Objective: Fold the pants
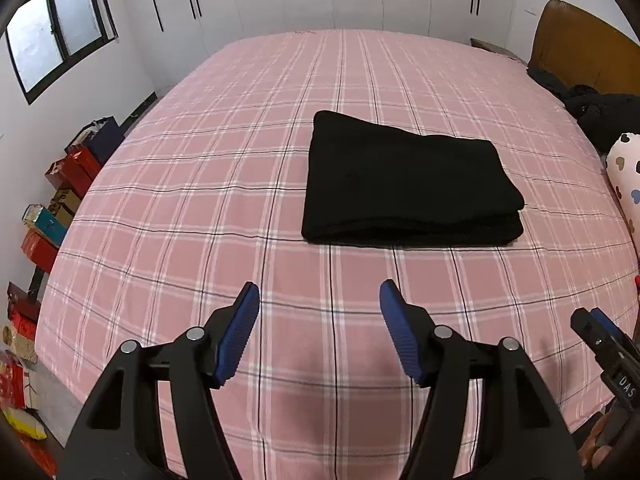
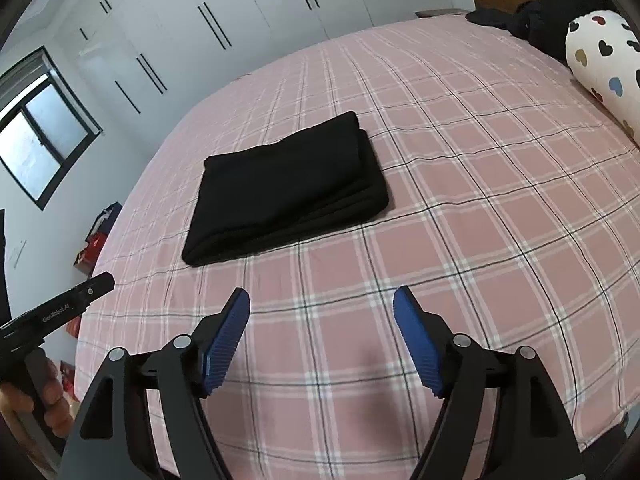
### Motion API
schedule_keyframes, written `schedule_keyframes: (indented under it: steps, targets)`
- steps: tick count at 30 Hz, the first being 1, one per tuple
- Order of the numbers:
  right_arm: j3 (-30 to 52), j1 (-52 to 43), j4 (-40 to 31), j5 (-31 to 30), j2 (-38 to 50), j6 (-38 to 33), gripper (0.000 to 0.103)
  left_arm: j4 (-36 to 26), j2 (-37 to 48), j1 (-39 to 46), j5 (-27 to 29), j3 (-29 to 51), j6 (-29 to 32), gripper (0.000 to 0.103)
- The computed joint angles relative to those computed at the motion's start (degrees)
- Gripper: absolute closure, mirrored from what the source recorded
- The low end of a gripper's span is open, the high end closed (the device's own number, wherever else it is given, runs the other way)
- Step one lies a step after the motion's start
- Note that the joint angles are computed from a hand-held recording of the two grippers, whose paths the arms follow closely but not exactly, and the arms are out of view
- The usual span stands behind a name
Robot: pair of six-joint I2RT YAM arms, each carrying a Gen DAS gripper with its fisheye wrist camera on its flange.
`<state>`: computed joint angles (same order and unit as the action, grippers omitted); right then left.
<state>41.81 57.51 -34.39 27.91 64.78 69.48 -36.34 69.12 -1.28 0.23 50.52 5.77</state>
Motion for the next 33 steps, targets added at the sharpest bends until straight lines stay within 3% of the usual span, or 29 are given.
schedule_keyframes:
  steps: [6, 13, 21, 33]
  targets:
    - [6.18, 7.67, -7.29, 6.54, 4.93, 5.19, 0.02, -0.33, -7.43, -0.33, -3.36, -3.88, 0.06, 0.017]
    - [11.65, 14.8, -16.0, 11.73, 10.1, 12.74, 0.018, -0.51, -15.83, -1.15, -5.39, -9.73, 1.45, 0.015]
    - [12.26, 19.68, -20.85, 12.11, 12.53, 23.72, 0.018, -3.01, -23.48, -3.31, -6.09, -14.4, 1.44, 0.011]
    - [15.12, 23.15, -22.79, 12.91, 15.58, 26.04, 0.017, -7.35, -29.11, -5.98, -5.05, -16.78, -0.11, 0.009]
